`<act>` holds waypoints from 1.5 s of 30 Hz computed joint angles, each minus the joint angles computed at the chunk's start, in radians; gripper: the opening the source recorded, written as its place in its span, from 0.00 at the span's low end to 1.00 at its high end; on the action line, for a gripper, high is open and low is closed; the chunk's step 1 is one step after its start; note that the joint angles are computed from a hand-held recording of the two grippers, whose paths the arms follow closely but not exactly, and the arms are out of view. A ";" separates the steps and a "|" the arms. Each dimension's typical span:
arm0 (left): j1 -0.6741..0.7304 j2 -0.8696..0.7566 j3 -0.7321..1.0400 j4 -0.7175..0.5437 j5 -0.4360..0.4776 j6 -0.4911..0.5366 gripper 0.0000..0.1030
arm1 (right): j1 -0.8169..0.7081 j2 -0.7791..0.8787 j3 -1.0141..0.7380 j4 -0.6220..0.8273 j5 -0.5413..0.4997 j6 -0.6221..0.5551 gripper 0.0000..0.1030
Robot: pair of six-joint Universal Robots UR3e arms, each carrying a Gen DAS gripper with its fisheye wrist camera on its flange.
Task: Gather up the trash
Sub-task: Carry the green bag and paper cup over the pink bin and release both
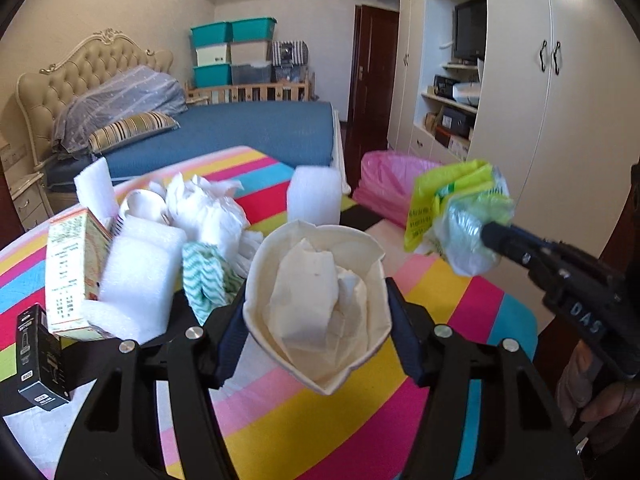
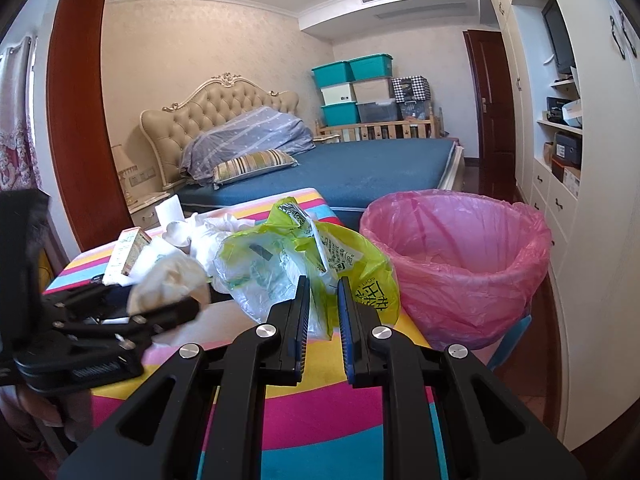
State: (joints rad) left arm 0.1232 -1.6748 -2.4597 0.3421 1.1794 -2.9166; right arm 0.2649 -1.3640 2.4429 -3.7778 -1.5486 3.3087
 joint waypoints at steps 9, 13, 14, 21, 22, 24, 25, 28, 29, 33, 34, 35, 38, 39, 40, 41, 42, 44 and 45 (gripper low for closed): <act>-0.004 0.038 -0.015 0.020 -0.028 -0.026 0.60 | 0.027 -0.002 -0.034 0.036 -0.073 -0.016 0.15; -0.032 0.031 0.027 -0.001 -0.023 -0.037 0.60 | 0.011 -0.014 -0.038 0.047 -0.082 -0.027 0.15; -0.044 0.022 0.043 -0.005 -0.016 -0.040 0.60 | 0.008 -0.017 -0.042 0.053 -0.088 -0.034 0.15; -0.132 -0.056 0.222 -0.090 0.037 -0.067 0.60 | -0.091 -0.032 -0.037 0.038 -0.057 -0.119 0.15; -0.147 -0.074 0.261 -0.112 0.043 -0.074 0.61 | -0.114 -0.040 -0.033 0.039 -0.043 -0.129 0.15; -0.170 -0.107 0.334 -0.155 0.050 -0.086 0.61 | -0.190 -0.063 -0.019 0.044 0.021 -0.155 0.15; -0.188 -0.129 0.379 -0.178 0.057 -0.096 0.61 | -0.218 -0.070 -0.015 0.047 0.042 -0.166 0.15; -0.229 -0.189 0.511 -0.249 0.064 -0.118 0.61 | -0.300 -0.079 -0.019 0.052 0.084 -0.199 0.15; -0.241 -0.208 0.551 -0.269 0.065 -0.125 0.61 | -0.317 -0.077 -0.022 0.051 0.093 -0.205 0.15; -0.293 -0.311 0.753 -0.375 0.080 -0.144 0.61 | -0.405 -0.052 -0.044 0.050 0.150 -0.219 0.15; -0.306 -0.336 0.794 -0.390 0.090 -0.147 0.61 | -0.421 -0.043 -0.052 0.055 0.166 -0.220 0.15; -0.316 -0.361 0.831 -0.402 0.099 -0.146 0.61 | -0.436 -0.030 -0.065 0.061 0.177 -0.225 0.15; -0.350 -0.445 0.975 -0.463 0.119 -0.146 0.62 | -0.459 0.014 -0.105 0.065 0.195 -0.241 0.15; -0.357 -0.471 1.018 -0.484 0.123 -0.148 0.62 | -0.453 0.028 -0.119 0.069 0.185 -0.241 0.15; -0.369 -0.507 1.079 -0.514 0.131 -0.154 0.62 | -0.452 0.039 -0.131 0.072 0.180 -0.243 0.15; -0.377 -0.537 1.132 -0.540 0.138 -0.163 0.62 | -0.454 0.053 -0.148 0.080 0.179 -0.249 0.15; -0.382 -0.563 1.175 -0.562 0.142 -0.171 0.62 | -0.451 0.069 -0.168 0.087 0.175 -0.254 0.15; -0.393 -0.628 1.288 -0.623 0.146 -0.190 0.62 | -0.441 0.098 -0.201 0.094 0.163 -0.259 0.15; -0.393 -0.641 1.307 -0.631 0.146 -0.193 0.63 | -0.436 0.112 -0.217 0.098 0.157 -0.261 0.15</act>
